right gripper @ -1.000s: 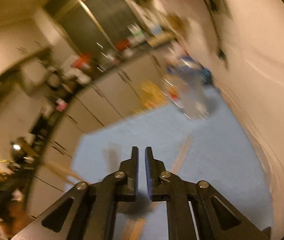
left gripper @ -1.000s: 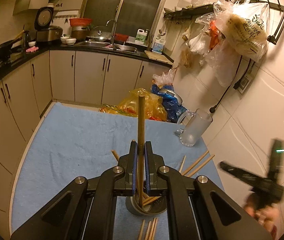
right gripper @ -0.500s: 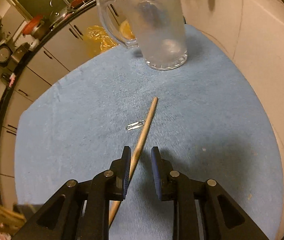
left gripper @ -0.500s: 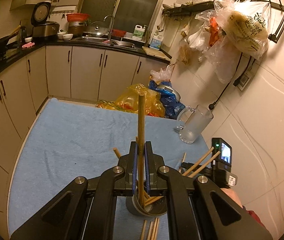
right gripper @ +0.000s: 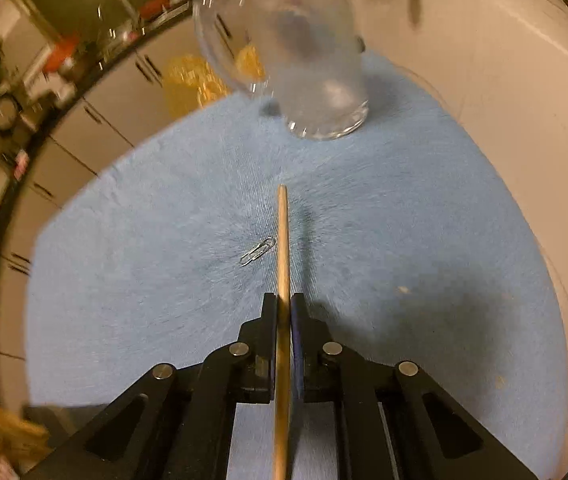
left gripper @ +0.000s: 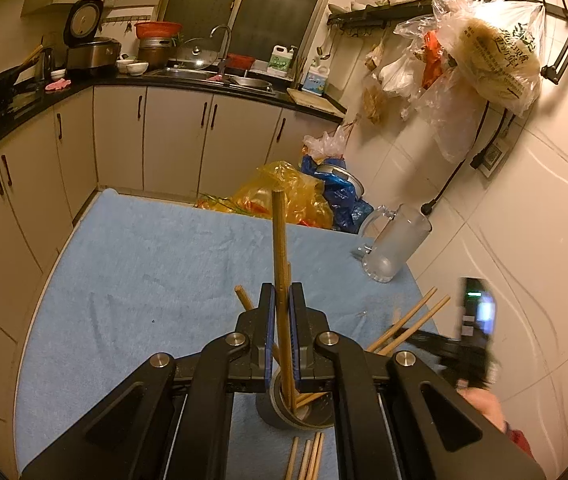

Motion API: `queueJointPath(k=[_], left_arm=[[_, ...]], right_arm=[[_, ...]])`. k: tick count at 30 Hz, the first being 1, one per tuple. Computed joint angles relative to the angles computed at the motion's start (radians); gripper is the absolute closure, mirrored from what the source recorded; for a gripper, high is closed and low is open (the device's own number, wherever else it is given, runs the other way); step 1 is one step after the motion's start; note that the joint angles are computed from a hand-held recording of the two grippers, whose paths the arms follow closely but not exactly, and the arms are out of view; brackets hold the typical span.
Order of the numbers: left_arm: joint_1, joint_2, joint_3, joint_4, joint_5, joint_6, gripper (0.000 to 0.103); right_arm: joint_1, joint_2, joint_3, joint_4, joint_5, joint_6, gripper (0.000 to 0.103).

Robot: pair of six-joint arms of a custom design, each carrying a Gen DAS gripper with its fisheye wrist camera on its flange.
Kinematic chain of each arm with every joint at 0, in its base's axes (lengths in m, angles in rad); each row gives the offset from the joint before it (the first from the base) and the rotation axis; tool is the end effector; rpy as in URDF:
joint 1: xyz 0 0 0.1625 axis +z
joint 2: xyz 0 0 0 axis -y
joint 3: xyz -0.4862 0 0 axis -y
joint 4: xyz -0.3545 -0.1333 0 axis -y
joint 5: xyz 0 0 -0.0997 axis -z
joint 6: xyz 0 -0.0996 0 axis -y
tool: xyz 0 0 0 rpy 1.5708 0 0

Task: Organize utensils
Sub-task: 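Lower the chopsticks into the holder and open both tools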

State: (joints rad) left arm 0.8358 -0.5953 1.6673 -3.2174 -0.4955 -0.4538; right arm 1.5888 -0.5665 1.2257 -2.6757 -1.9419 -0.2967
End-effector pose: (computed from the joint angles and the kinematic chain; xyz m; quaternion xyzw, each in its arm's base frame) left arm -0.2932 -0.6538 0.1383 -0.0283 0.8359 -0.4767 0.2706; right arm 0.1119 -0.8186 0.1655 0.1099 -0.9531 0.1901 0.2084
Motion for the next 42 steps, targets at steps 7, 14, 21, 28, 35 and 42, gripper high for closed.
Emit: queueJointPath(k=[7, 14, 21, 28, 35, 42], left_arm=[[0.000, 0.012, -0.002, 0.003, 0.009, -0.007, 0.097], [0.014, 0.018, 0.000, 0.036, 0.000, -0.039, 0.096], [0.025, 0.033, -0.009, 0.060, -0.004, -0.051, 0.096], [0.026, 0.037, -0.012, 0.059, -0.008, -0.039, 0.096], [0.026, 0.038, -0.015, 0.061, -0.011, -0.040, 0.096], [0.023, 0.038, -0.012, 0.056, -0.004, -0.031, 0.096]], right_arm=[[0.004, -0.229, 0.300, -0.273, 0.224, -0.055, 0.096], [0.050, -0.349, 0.471, -0.496, 0.354, -0.117, 0.096], [0.084, -0.390, 0.507, -0.490, 0.431, -0.106, 0.096], [0.100, -0.370, 0.508, -0.458, 0.433, -0.113, 0.096], [0.112, -0.322, 0.503, -0.436, 0.367, -0.157, 0.096], [0.112, -0.264, 0.499, -0.421, 0.306, -0.195, 0.096]])
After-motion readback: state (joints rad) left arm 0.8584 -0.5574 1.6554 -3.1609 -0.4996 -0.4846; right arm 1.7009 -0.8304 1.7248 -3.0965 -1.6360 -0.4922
